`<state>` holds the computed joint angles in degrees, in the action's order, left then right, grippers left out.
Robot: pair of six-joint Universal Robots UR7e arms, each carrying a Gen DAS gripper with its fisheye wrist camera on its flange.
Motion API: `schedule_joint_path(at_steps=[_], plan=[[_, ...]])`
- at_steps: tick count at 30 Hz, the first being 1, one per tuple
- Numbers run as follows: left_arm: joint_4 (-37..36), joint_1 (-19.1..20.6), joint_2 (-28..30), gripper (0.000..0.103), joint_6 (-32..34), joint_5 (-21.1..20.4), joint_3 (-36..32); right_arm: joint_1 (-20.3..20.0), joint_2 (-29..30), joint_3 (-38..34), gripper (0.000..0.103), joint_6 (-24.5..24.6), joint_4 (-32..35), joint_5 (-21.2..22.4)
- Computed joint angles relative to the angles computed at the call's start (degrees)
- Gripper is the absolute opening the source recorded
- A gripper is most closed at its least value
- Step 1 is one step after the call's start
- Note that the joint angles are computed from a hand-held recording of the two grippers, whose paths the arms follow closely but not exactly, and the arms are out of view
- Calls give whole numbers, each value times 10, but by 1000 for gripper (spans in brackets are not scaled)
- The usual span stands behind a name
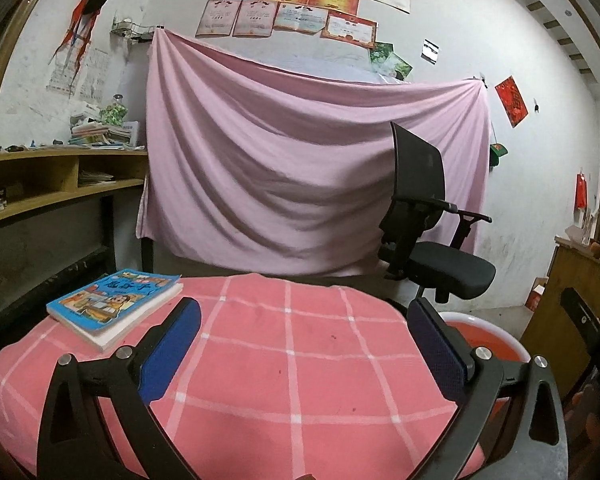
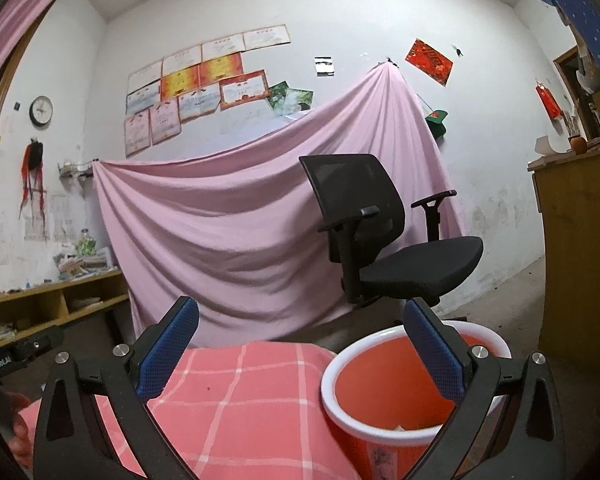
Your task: Collect trash
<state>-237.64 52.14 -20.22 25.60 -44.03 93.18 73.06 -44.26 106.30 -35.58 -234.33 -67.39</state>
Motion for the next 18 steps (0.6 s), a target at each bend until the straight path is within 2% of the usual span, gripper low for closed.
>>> schedule_joint_path(at_steps=[7,18], plan=[[-44,-1,15,101,29,6,21,2,2,31,103,-35,-11,-9],[-84,-3,18,101,57,12,68,2,-1,91,103,-56,-28,-47]])
